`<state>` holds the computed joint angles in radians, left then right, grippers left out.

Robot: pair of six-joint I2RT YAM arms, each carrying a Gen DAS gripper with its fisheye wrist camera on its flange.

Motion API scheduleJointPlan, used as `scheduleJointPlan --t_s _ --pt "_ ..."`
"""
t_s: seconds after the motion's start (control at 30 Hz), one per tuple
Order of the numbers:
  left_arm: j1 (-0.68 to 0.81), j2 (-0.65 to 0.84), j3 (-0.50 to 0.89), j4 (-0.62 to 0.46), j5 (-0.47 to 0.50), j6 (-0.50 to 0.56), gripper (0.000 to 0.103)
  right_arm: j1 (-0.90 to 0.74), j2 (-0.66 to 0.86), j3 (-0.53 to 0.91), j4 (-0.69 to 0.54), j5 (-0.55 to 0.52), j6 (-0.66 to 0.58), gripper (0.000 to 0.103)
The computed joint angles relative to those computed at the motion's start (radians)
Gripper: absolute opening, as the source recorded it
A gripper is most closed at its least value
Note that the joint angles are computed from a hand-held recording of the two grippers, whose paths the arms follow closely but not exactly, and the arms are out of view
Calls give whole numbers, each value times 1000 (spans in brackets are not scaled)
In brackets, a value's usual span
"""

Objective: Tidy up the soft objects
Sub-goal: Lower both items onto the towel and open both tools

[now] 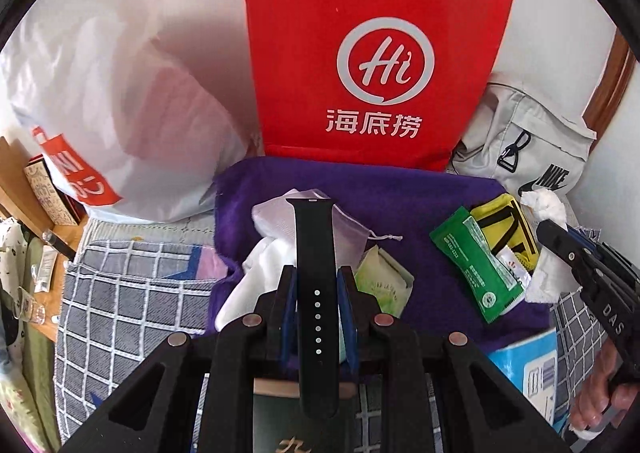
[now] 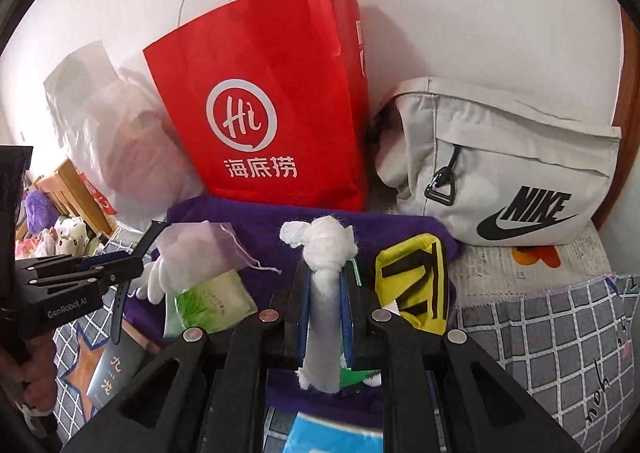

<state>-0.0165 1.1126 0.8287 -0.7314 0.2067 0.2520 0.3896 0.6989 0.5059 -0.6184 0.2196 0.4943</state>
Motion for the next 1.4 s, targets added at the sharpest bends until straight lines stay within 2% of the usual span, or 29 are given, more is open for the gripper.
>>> scheduleJointPlan --t_s 0.2,0.47,0.83,1.1,1.27,1.4 --pt "-54 59 -10 58 -19 -31 20 -65 43 -41 83 -60 -43 14" --pt "-45 136 -28 121 5 -54 20 -100 140 -79 170 -130 -80 14" --pt "-27 169 -37 154 50 -31 20 -93 288 -83 255 -153 -82 15" --pt "-5 208 -13 127 85 -8 20 -104 317 -86 262 -187 -81 15" --pt "0 195 -7 110 73 -6 21 -81 320 -72 253 -157 -69 30" --pt "22 191 5 75 79 -5 30 -58 274 -54 193 -110 -62 41"
